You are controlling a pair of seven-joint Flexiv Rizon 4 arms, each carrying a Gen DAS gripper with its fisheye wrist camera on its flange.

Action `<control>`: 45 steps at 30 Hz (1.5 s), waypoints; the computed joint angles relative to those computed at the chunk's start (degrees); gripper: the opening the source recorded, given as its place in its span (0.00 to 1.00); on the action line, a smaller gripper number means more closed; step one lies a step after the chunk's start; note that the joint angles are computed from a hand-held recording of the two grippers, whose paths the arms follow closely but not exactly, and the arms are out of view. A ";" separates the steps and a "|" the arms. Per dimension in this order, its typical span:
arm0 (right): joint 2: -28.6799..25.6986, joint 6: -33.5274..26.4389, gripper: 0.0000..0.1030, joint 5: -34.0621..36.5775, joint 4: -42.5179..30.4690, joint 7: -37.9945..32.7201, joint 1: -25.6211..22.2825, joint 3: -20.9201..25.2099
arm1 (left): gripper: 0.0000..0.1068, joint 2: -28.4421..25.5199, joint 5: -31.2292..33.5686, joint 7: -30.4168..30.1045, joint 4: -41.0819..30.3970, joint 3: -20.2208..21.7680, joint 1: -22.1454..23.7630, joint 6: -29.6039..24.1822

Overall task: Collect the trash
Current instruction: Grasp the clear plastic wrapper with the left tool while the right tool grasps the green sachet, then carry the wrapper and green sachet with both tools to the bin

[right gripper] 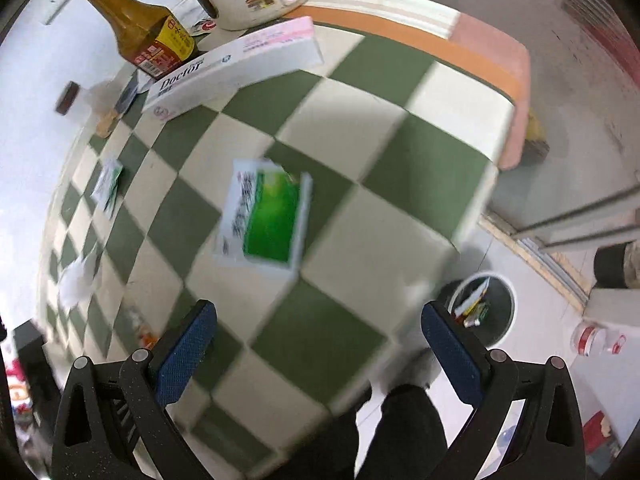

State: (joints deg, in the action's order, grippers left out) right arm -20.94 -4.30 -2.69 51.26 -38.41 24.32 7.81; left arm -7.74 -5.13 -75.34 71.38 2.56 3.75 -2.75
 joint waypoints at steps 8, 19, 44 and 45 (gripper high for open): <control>-16.18 -11.78 0.74 -5.60 -21.50 -4.54 5.50 -3.43 | 0.02 -5.27 -1.14 -2.79 -5.66 -0.07 1.31 0.45; -8.02 3.60 0.01 -5.86 -8.04 -2.78 5.40 -3.14 | 0.01 -4.65 -1.35 -2.56 -7.05 -0.29 1.10 1.25; 49.11 17.32 0.01 -1.14 50.80 16.99 -18.58 0.72 | 0.01 -10.32 -8.18 0.97 -25.77 -11.59 -21.13 -7.54; 51.57 16.10 0.01 -0.62 53.10 17.11 -19.66 0.29 | 0.01 -10.48 -8.51 0.37 -24.01 -11.95 -22.69 -7.45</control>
